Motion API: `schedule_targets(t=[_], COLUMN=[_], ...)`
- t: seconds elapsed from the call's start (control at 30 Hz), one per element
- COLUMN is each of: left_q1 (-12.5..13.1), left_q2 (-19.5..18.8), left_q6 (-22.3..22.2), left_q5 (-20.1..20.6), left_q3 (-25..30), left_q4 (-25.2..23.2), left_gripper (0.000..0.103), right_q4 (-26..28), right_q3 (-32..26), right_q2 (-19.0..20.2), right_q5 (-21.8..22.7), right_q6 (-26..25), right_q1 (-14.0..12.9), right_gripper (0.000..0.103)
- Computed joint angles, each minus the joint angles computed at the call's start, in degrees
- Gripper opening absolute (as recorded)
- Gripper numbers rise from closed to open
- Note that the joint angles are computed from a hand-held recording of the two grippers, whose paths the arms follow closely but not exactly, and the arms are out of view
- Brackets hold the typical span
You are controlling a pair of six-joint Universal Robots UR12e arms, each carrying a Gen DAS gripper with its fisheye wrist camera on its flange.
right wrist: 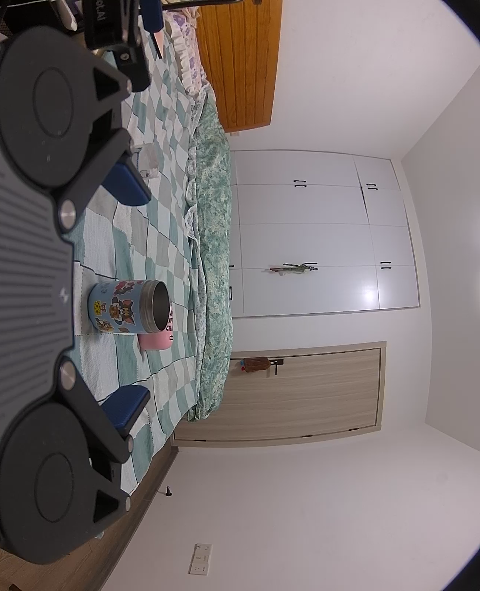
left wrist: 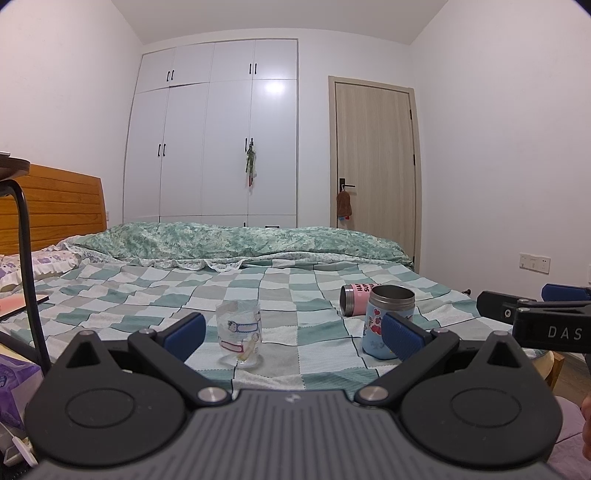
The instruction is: Flip cup upright
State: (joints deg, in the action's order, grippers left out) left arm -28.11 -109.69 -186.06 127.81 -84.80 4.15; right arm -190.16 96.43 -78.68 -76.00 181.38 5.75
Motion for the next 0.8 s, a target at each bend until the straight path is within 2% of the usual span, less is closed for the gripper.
schedule_targets(t=[0.8], left_q1=[-0.02], left_q2=[-0.08], left_q6=[0.36], left_q5=[0.54], left_q3=[-0.11], left_q4=[0.13], left_gripper=[0.103], right_q4=[-0.03], right_q3=[-0.01], right_q2=[0.06], right_q5=[-0.08], right_q6=[0.03], right_q1=[0.04], right_gripper=[0.103])
